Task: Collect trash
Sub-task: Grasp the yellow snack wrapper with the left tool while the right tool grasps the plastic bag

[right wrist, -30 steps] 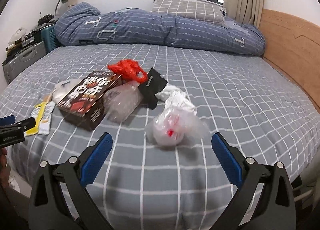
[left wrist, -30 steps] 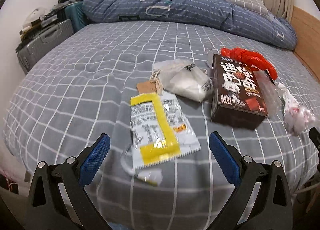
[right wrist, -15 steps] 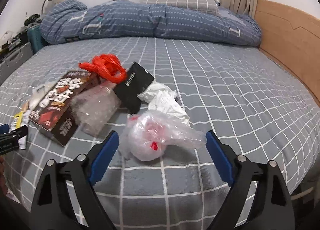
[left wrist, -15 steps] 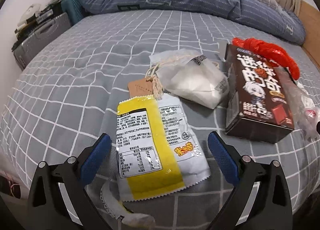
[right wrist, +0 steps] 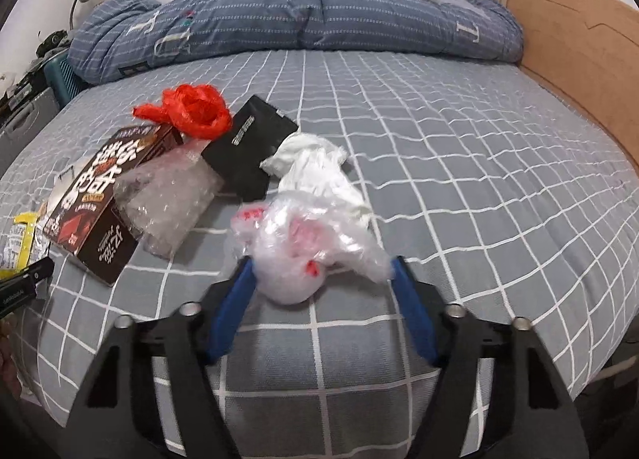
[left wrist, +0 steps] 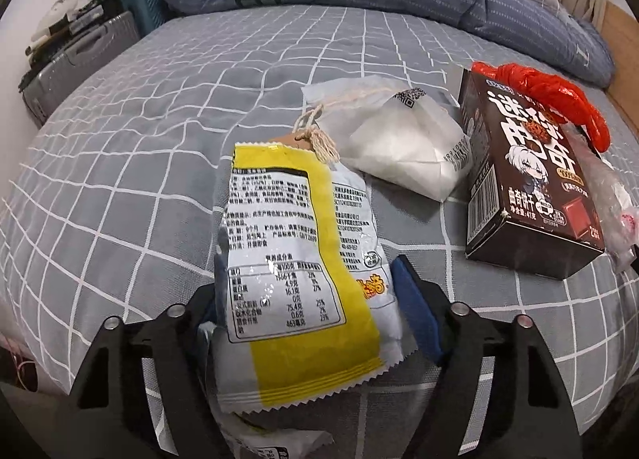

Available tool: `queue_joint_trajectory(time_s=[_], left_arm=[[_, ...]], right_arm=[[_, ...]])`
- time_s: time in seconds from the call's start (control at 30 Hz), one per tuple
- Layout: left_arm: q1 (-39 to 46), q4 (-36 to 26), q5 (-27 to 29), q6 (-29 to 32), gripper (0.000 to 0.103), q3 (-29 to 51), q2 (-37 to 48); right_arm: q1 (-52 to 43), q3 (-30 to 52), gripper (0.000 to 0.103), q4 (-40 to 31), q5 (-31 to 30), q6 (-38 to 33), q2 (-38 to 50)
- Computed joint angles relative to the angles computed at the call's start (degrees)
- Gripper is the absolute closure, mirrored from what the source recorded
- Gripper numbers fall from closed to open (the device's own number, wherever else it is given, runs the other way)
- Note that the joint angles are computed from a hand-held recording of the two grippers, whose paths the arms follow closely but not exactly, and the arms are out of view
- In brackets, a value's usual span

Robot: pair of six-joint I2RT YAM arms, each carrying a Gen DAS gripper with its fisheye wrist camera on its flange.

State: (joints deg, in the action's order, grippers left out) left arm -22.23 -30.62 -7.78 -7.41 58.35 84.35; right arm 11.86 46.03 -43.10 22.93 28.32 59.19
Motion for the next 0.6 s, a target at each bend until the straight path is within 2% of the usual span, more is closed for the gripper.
queue_joint_trajectory(time_s=[0.03,0.1,0.3,0.6], left_arm=[[0.2,-0.2,0.4,-0.1,0.034,0.0,0.0],[0.6,-0.4,0.9,-0.1,0.041,0.1,-0.2],[0.8,0.0,0.6,-0.2,0.055,-0.3,-1.6],[1.9,-1.0,1.6,-0.9,0.065,0.1,-2.6]], right_arm=[[-0.2,-0.1,0.052,0.1,-0.9,-0.1,0.3],[0.2,-0.3,0.054,0.3,-0.7,0.0,0.5],[0.1,-0.4,0.057,0.6,-1.2,0.5,-0.1],[-0.2,0.5,0.064,0.0,-1.8,0.3,-1.2]])
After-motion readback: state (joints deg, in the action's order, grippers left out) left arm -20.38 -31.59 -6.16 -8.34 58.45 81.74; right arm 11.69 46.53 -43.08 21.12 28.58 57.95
